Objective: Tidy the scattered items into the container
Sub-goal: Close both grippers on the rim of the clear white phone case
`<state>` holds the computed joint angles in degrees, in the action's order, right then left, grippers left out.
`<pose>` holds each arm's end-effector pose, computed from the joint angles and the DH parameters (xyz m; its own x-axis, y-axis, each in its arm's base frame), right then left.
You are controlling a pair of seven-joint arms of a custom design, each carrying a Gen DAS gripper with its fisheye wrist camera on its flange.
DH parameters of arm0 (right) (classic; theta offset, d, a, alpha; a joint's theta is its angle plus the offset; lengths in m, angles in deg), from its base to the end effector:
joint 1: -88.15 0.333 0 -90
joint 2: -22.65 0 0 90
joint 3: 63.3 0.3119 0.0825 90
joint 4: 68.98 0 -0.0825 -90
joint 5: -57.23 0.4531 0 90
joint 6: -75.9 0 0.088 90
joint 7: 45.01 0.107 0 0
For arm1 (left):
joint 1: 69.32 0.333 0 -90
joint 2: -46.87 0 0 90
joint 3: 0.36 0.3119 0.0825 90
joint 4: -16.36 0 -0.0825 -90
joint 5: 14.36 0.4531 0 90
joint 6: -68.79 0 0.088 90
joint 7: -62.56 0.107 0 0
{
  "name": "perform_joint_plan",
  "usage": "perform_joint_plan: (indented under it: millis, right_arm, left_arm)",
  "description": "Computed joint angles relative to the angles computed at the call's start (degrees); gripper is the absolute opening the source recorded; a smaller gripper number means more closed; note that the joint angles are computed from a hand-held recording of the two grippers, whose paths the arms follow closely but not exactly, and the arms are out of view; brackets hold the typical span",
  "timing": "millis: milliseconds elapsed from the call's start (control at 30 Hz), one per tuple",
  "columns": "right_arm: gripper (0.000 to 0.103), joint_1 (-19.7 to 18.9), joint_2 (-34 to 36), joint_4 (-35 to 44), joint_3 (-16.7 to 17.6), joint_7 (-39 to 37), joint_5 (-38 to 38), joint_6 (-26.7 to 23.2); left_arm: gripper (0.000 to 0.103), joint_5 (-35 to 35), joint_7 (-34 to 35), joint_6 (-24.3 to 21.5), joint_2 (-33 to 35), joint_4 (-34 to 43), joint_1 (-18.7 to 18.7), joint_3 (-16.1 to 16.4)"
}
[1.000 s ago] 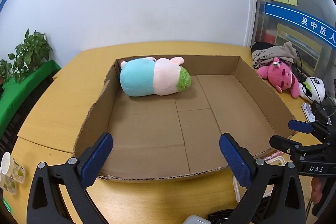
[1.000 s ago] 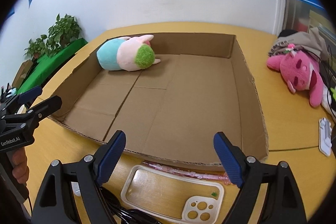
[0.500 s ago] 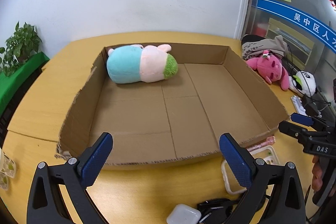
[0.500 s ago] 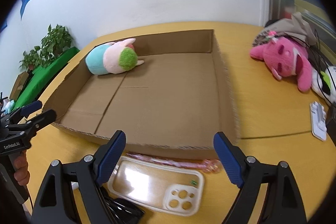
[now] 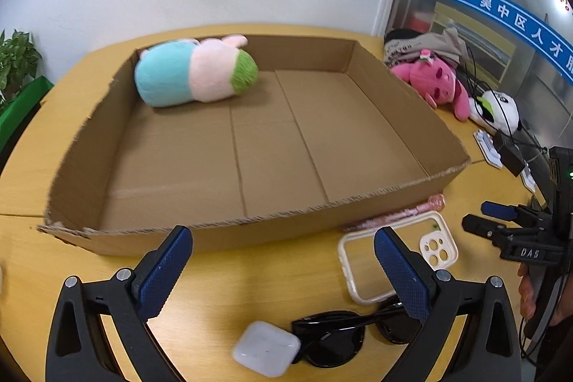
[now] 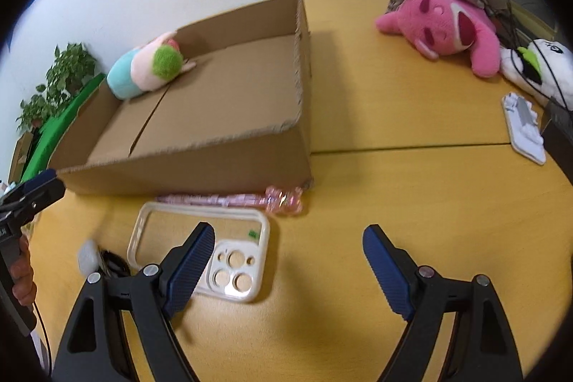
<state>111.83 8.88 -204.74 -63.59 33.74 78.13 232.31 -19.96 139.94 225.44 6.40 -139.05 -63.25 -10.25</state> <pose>0.5245 0.2121 0.4449 0.3610 -0.9114 -0.1976 -0.8028 -0.1959 -0.5631 0.4434 -0.0245 0.4823 0.1793 -0.9762 0.1218 -0.7281 -0.2150 -0.6509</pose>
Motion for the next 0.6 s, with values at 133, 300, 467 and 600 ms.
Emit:
perform_joint_plan:
  millis: [133, 300, 467, 600]
  right_arm:
    - [0.077, 0.66, 0.53, 0.08, 0.12, -1.74, 0.56, -1.26]
    - [0.058, -0.24, 1.84, 0.61, 1.55, 0.49, -2.08, -2.62]
    - [0.042, -0.59, 2.43, 0.75, 2.39, 1.72, -4.15, -2.81]
    - [0.013, -0.81, 2.57, 0.88, 2.88, 2.32, -6.59, -3.09]
  left_arm:
    - [0.101, -0.22, -0.19, -2.59, 2.64, 1.70, -1.12, -0.37]
    - [0.091, -1.00, -0.30, -5.88, 6.56, 3.90, -2.67, 0.42]
    - [0.071, -1.20, -2.05, -10.71, 10.40, 6.32, -2.80, 0.79]
    - [0.059, -2.70, -0.79, -10.12, 10.67, 6.18, -4.21, 2.16]
